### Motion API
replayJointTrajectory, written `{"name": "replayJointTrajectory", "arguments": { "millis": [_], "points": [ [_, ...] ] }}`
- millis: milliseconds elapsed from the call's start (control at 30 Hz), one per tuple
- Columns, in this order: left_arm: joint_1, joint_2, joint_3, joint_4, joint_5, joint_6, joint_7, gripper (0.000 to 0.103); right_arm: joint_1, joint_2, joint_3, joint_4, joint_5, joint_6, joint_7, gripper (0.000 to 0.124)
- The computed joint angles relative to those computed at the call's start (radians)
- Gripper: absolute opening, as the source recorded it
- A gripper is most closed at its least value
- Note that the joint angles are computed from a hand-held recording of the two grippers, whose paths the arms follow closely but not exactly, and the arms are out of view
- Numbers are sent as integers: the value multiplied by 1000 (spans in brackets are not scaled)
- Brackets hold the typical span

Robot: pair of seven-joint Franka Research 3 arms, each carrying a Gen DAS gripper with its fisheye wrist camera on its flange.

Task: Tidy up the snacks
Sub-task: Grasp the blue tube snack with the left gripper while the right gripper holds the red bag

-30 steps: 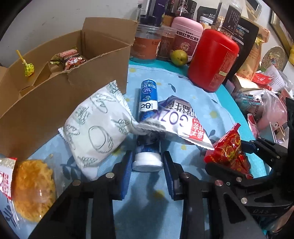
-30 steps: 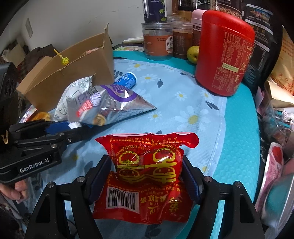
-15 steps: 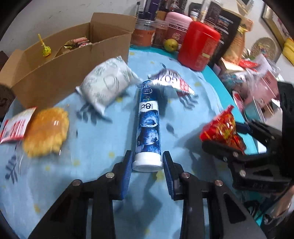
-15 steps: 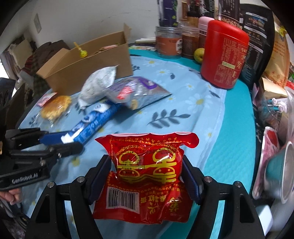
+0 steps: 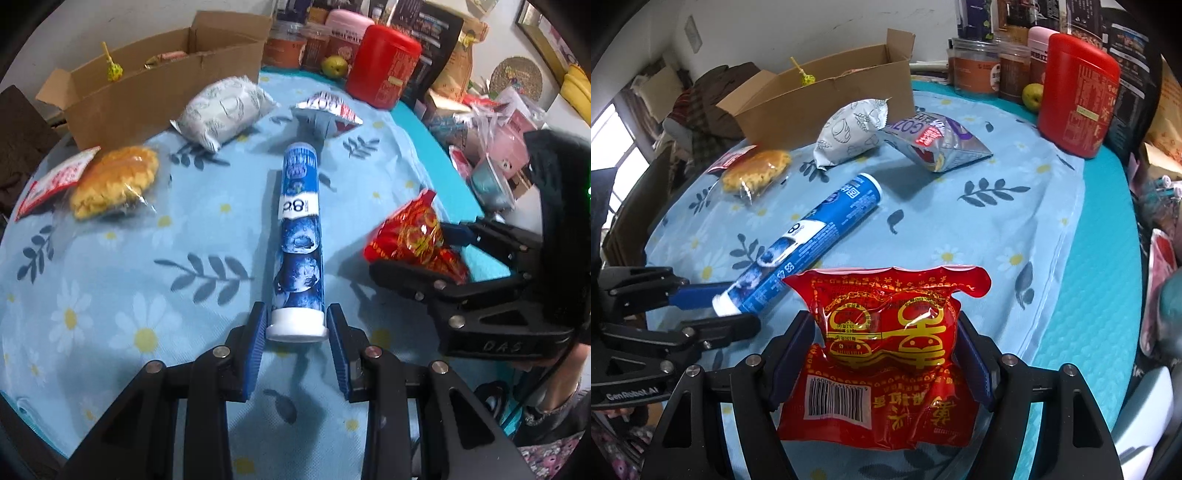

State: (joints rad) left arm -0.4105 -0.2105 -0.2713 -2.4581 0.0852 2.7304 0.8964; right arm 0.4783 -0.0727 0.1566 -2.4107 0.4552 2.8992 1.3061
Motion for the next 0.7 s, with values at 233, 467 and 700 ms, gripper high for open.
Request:
{"name": "replayJointTrajectory", "arguments": {
  "millis": [233, 467, 700],
  "points": [
    [30, 61, -30, 66, 111, -49, -62, 34, 0, -2, -5, 0, 21, -4, -13, 76],
    [48, 73, -41, 87, 234, -22, -120, 34, -3, -12, -10, -7, 46, 8, -32, 75],
    [41, 154, -14, 157, 152, -46, -48, 34, 0, -2, -23, 8, 120, -12, -108, 75]
  ]
}}
